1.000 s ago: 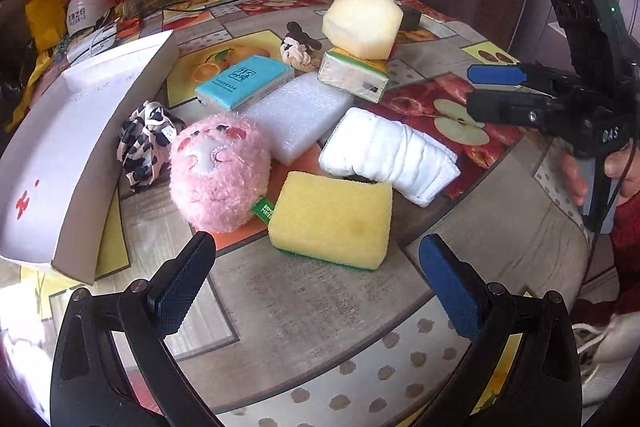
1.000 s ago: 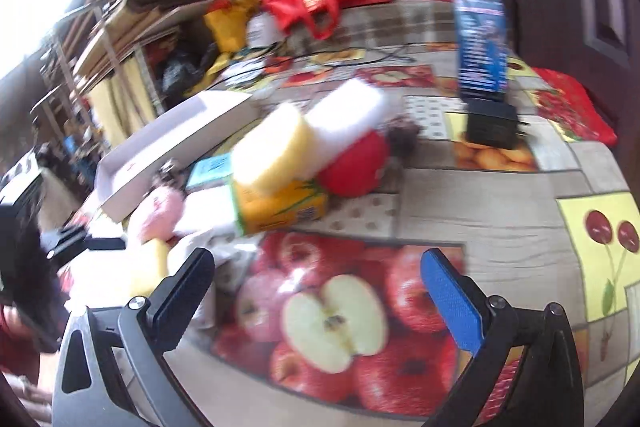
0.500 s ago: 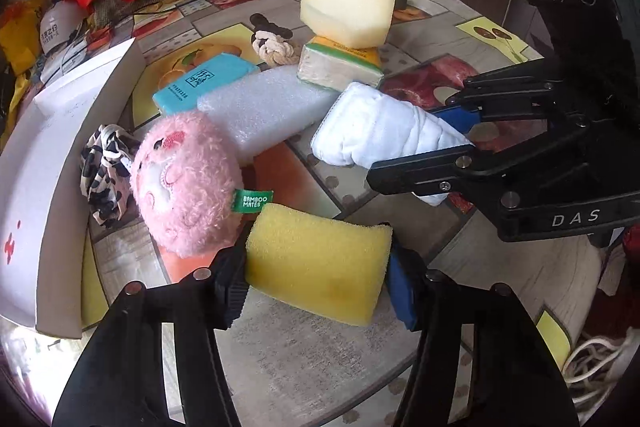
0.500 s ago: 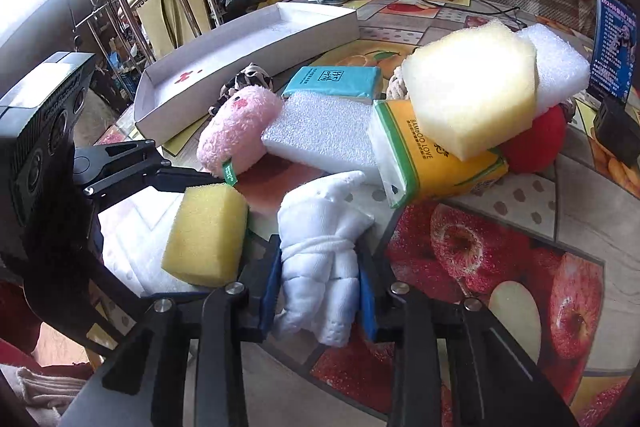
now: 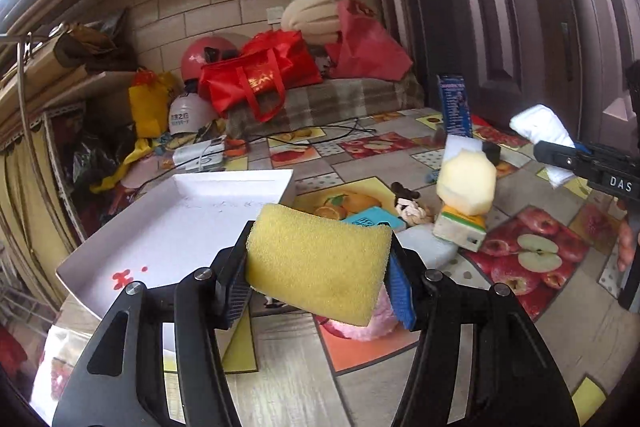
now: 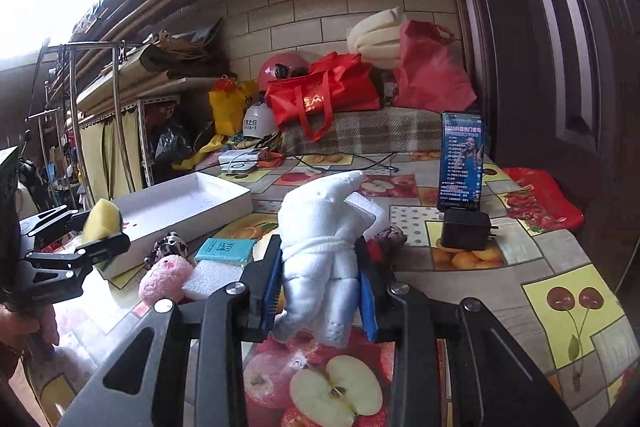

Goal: Organize soft objects
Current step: 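Carry the sponge and plush figure with both tools over the white tray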

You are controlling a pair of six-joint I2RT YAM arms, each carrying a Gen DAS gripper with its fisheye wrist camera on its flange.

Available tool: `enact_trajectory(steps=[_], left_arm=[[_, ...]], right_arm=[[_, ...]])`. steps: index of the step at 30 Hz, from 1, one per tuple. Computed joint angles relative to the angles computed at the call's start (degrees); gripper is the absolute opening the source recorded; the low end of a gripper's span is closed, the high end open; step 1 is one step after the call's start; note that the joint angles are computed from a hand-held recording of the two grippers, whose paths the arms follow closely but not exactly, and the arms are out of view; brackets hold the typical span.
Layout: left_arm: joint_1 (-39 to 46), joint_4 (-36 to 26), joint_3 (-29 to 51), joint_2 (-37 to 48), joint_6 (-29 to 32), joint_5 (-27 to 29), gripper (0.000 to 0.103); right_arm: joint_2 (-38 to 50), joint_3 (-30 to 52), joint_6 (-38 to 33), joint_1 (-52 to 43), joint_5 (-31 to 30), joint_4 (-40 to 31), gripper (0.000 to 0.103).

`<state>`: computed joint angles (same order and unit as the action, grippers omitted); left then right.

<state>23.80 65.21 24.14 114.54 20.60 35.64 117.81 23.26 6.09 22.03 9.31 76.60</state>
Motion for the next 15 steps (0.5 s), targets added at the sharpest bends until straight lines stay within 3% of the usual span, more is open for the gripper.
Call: enact_trajectory(steps=[6,11,15], left_arm=[[5.0,5.0,3.7,5.0,-5.3,-2.5,0.058],[7.2,2.6,7.9,7.4,-5.5,-4.6,0.058],[8.3,-4.5,14.3,9.3,-6.9,-5.7,0.058]], right_arm=[[-0.4,0.1,0.7,1.3,1.4,-0.8,0.033],[0.8,3.4,0.7,4.0,1.2,-4.1,0.033],[2.0,6.7,0.3,6.1,1.2,-6.7,0.033]])
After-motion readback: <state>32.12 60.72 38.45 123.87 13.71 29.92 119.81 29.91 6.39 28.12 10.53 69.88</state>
